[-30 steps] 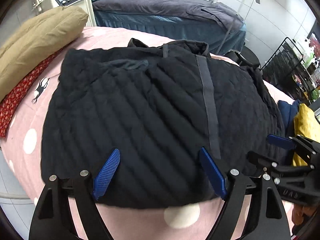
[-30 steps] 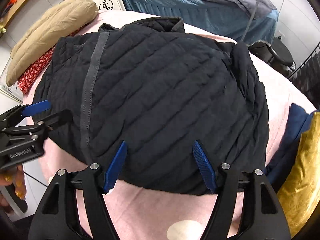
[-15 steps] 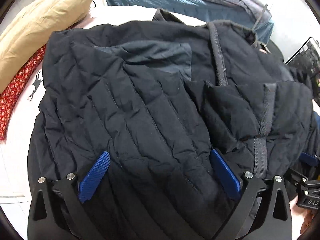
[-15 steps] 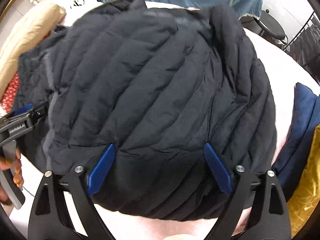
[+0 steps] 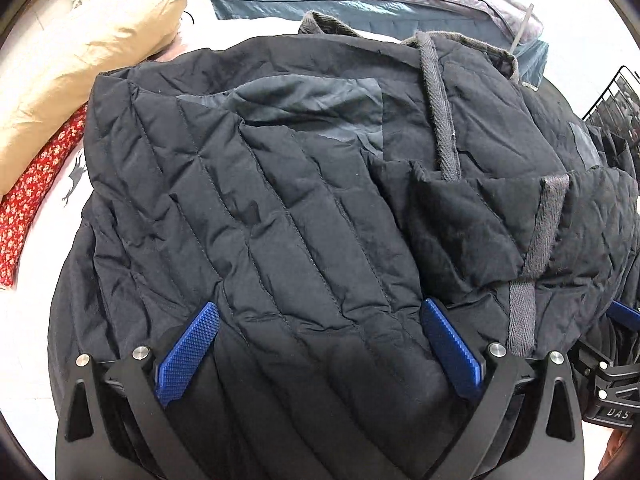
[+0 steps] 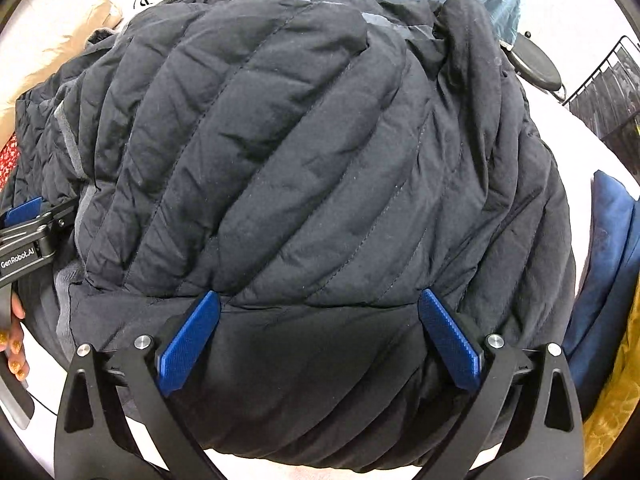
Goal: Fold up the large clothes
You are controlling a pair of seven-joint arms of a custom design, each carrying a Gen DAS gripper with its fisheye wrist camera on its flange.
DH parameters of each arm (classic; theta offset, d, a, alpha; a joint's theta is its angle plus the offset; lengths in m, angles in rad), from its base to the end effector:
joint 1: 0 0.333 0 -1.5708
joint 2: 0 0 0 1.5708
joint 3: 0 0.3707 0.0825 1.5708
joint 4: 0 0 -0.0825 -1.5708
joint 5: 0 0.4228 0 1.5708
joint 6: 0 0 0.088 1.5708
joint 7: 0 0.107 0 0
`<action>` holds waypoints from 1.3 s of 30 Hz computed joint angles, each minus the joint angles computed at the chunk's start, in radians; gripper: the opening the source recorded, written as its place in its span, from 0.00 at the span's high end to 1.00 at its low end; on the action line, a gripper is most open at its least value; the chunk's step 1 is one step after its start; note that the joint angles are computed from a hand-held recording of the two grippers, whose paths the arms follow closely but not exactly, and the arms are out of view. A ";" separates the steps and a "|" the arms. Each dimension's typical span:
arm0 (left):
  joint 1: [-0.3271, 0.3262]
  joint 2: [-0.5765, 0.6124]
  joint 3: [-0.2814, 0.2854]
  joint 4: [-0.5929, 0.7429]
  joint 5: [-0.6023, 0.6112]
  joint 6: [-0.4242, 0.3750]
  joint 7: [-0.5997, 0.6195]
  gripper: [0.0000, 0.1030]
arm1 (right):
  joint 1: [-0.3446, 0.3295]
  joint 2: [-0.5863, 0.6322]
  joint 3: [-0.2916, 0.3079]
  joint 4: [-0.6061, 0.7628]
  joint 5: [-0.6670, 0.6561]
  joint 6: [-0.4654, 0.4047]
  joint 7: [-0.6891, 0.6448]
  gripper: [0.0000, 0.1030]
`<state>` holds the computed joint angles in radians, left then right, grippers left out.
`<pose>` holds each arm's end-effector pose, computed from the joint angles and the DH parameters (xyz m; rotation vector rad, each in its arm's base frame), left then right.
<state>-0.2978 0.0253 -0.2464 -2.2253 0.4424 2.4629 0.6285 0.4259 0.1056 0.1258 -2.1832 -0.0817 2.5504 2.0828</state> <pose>0.4970 -0.3008 0.4142 -2.0692 1.9066 -0.2797 0.5165 0.3177 0.3968 -2.1450 1.9423 -0.1538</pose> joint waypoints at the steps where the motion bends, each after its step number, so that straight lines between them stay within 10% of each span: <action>1: 0.002 -0.001 0.001 0.004 -0.015 -0.005 0.014 0.05 | -0.001 -0.003 0.000 -0.001 0.005 -0.004 -0.002 0.05; 7: 0.016 -0.132 0.000 -0.043 -0.222 0.012 0.008 0.13 | -0.014 -0.076 0.001 -0.044 0.062 0.004 -0.016 0.05; 18: -0.040 -0.324 -0.060 0.337 -0.426 -0.457 0.076 0.20 | -0.004 -0.297 0.023 -0.200 0.154 -0.017 0.017 0.05; 25: -0.033 -0.339 -0.137 0.584 -0.357 -0.494 0.025 0.18 | -0.002 -0.335 0.007 -0.240 0.221 -0.062 0.000 0.05; 39: -0.043 -0.367 -0.164 0.600 -0.270 -0.504 0.041 0.18 | -0.029 -0.326 0.002 -0.218 0.207 -0.078 -0.006 0.05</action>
<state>-0.3404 -0.3421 -0.4101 -1.6255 0.1720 1.9588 0.6697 0.3970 -0.2208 0.1282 -2.4008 0.1255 2.4727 2.0763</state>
